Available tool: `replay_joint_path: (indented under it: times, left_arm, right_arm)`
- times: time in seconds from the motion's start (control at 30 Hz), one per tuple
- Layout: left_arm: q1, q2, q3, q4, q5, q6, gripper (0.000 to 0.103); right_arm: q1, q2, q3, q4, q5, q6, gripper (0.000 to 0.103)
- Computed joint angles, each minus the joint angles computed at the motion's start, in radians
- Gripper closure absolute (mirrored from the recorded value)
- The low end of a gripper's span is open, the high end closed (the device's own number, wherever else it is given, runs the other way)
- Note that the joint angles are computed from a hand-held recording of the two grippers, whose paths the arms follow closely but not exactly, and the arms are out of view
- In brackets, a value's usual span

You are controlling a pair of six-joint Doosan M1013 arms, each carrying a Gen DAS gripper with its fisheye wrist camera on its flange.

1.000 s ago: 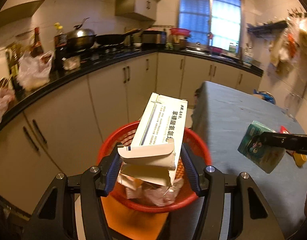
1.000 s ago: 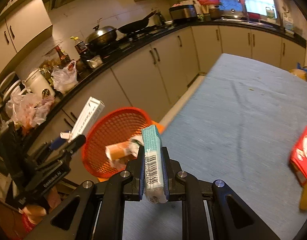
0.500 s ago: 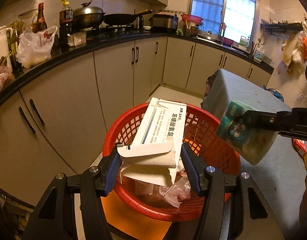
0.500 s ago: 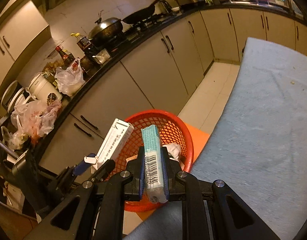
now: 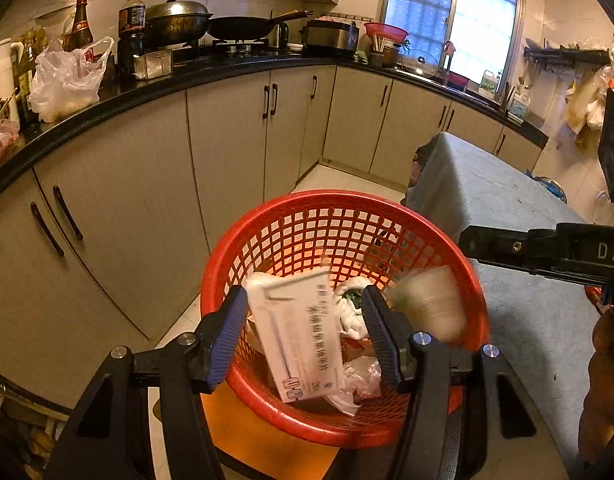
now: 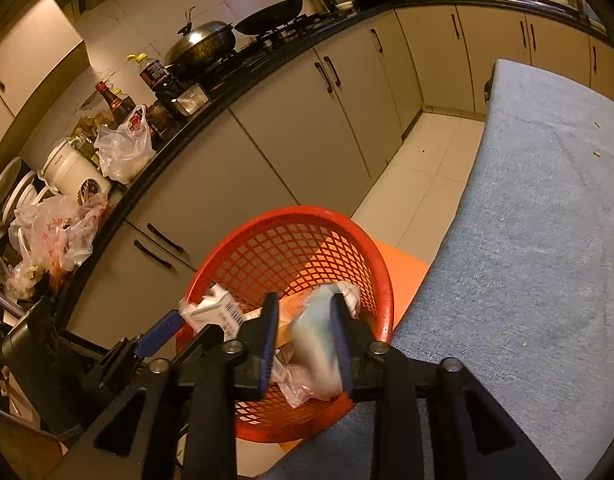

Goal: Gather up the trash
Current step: 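Move both tools back over the table toward the red box and tan container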

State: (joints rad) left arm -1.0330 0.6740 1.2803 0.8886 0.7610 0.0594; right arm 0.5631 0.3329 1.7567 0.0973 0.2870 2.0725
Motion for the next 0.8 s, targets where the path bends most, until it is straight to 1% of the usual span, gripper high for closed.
replay_joint_path:
  times: [0.3, 0.37, 0.43, 0.57, 0.6, 0.77, 0.8]
  left_arm:
    - [-0.011, -0.012, 0.007, 0.031, 0.006, -0.03, 0.045]
    - [-0.017, -0.014, 0.003, 0.04, 0.01, -0.033, 0.045]
    - [-0.023, -0.015, 0.001, 0.051, 0.008, -0.035, 0.043]
    - [-0.043, -0.012, -0.019, 0.078, 0.011, -0.029, 0.04]
    - [-0.047, -0.009, -0.028, 0.076, 0.009, -0.018, 0.04]
    - [-0.069, 0.018, -0.087, 0.047, -0.005, 0.069, 0.04]
    - [-0.072, 0.023, -0.096, 0.04, -0.007, 0.086, 0.04]
  right_arm:
    - [0.0, -0.044, 0.044, -0.114, -0.034, 0.115, 0.069]
    - [0.003, -0.056, 0.056, -0.177, -0.033, 0.172, 0.069]
    - [0.007, -0.073, 0.075, -0.289, -0.027, 0.294, 0.068]
    - [0.004, -0.11, 0.123, -0.36, -0.034, 0.385, 0.064]
    - [0.004, -0.122, 0.139, -0.413, -0.031, 0.448, 0.064]
    - [-0.008, -0.185, 0.215, -0.566, -0.047, 0.63, 0.064]
    - [-0.01, -0.201, 0.233, -0.616, -0.051, 0.684, 0.064]
